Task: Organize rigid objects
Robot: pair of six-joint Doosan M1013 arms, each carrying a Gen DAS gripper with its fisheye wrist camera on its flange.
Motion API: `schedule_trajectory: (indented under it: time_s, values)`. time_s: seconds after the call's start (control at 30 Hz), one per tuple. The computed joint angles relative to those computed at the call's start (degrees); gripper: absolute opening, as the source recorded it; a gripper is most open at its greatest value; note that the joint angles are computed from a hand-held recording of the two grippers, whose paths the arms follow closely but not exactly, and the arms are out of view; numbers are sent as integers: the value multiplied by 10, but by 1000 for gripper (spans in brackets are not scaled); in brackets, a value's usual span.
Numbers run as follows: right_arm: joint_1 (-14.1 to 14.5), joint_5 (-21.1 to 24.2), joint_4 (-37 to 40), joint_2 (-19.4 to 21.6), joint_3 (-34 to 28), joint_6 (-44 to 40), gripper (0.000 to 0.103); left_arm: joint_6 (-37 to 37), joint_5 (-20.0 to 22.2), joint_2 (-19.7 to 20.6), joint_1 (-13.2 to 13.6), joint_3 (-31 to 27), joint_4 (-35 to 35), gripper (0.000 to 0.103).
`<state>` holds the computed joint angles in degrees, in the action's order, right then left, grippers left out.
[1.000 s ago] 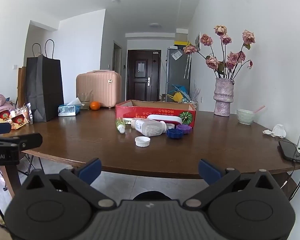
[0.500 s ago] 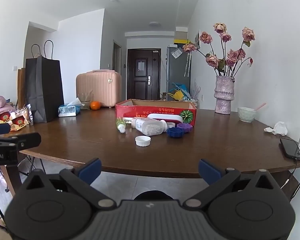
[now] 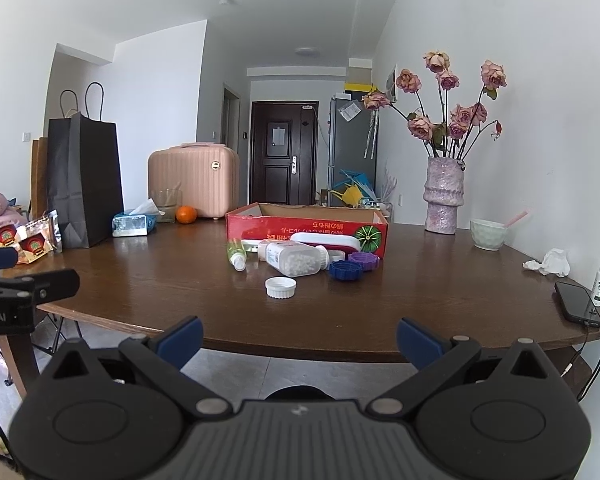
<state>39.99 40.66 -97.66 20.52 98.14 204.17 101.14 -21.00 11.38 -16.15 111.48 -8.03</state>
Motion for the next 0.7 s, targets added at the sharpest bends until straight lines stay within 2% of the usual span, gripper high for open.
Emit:
schedule_trajectory:
  time_s: [0.7]
  values:
    - [0,-5,-5,3,-3,9,103,23,3,0,-2,0,-25,103]
